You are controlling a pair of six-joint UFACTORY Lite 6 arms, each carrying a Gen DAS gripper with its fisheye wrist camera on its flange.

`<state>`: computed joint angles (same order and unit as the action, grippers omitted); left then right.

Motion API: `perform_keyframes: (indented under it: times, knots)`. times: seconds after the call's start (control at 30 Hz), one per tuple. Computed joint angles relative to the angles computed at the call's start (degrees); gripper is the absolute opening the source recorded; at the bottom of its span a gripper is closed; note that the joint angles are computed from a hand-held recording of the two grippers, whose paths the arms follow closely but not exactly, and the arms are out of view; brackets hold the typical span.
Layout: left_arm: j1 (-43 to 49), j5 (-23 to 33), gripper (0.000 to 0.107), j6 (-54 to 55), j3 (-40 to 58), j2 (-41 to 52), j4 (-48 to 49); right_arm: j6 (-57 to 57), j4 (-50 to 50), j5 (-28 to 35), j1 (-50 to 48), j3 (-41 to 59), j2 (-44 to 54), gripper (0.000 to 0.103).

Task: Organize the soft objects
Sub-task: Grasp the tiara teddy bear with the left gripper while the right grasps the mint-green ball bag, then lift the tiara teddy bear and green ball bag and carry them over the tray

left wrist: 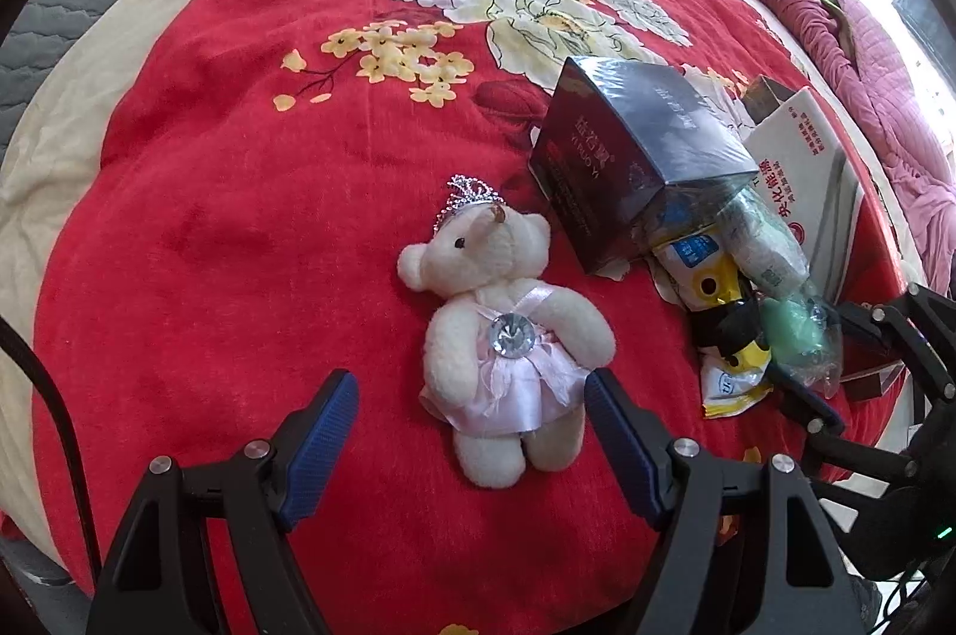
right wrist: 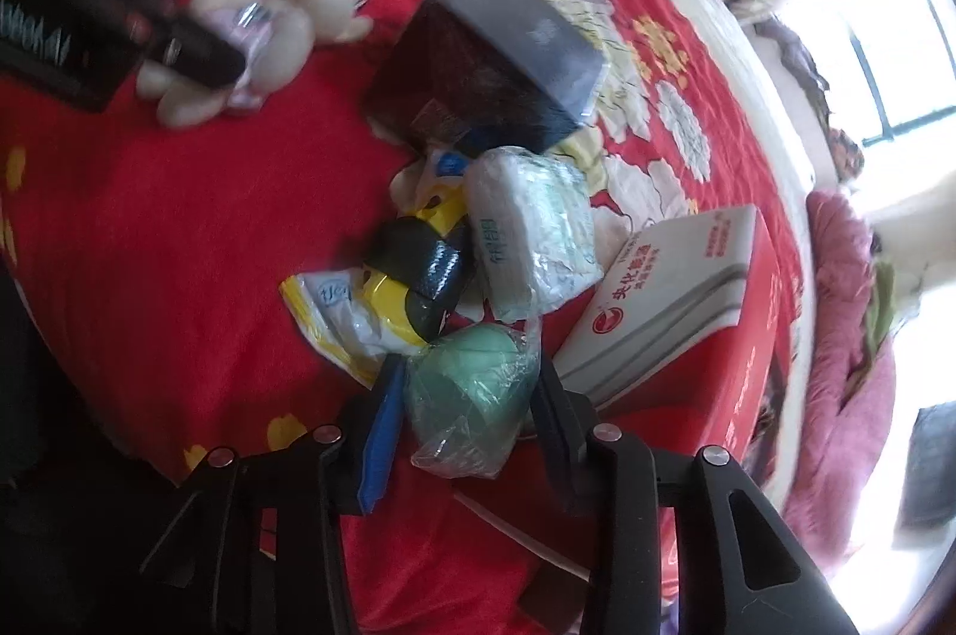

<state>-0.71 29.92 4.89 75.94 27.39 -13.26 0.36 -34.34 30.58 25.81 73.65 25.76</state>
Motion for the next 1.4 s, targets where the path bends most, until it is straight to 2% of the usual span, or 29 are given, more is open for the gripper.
perform_keyframes:
  times: [0.23, 0.43, 0.53, 0.6, 0.63, 0.73, 0.97, 1.1, 1.4]
  knots:
    - [0.2, 1.0, 0.077, 1.0, 3.4, 3.3, -2.9, -3.7, 12.6, -4.0, -3.3, -5.1, -8.3, 0.038]
    - [0.2, 1.7, 0.075, -0.6, 7.9, 8.0, -3.7, -12.6, 27.9, -3.8, -7.7, -7.2, -14.1, 0.038]
    - [0.5, 1.9, 0.060, 2.1, 9.3, 9.5, -6.8, -14.7, 31.7, -3.3, -9.0, -7.0, -15.8, 0.038]
    - [0.7, 1.9, 0.034, 5.7, 9.3, 9.7, -10.8, -15.3, 33.3, -3.2, -9.1, -7.1, -16.9, 0.038]
    - [0.8, 2.4, 0.031, 7.3, 9.5, 10.0, -13.0, -16.2, 34.7, -3.3, -9.4, -7.1, -17.4, 0.038]
    - [0.0, 1.5, 0.029, 7.4, 8.6, 9.1, -12.7, -17.2, 37.1, -3.2, -9.9, -7.5, -19.2, 0.038]
    - [-1.1, -0.8, 0.029, 11.3, 1.4, 1.5, -18.4, -20.4, 43.9, -2.7, -13.3, -7.1, -21.1, 0.038]
    - [-3.7, -1.7, 0.029, 7.5, -0.6, -3.9, -14.3, -24.8, 50.2, -2.0, -16.0, -7.5, -23.9, 0.038]
    - [-8.6, 0.2, 0.029, 0.3, 0.3, -11.7, -7.5, -27.4, 54.8, 0.2, -21.2, -8.3, -31.2, 0.038]
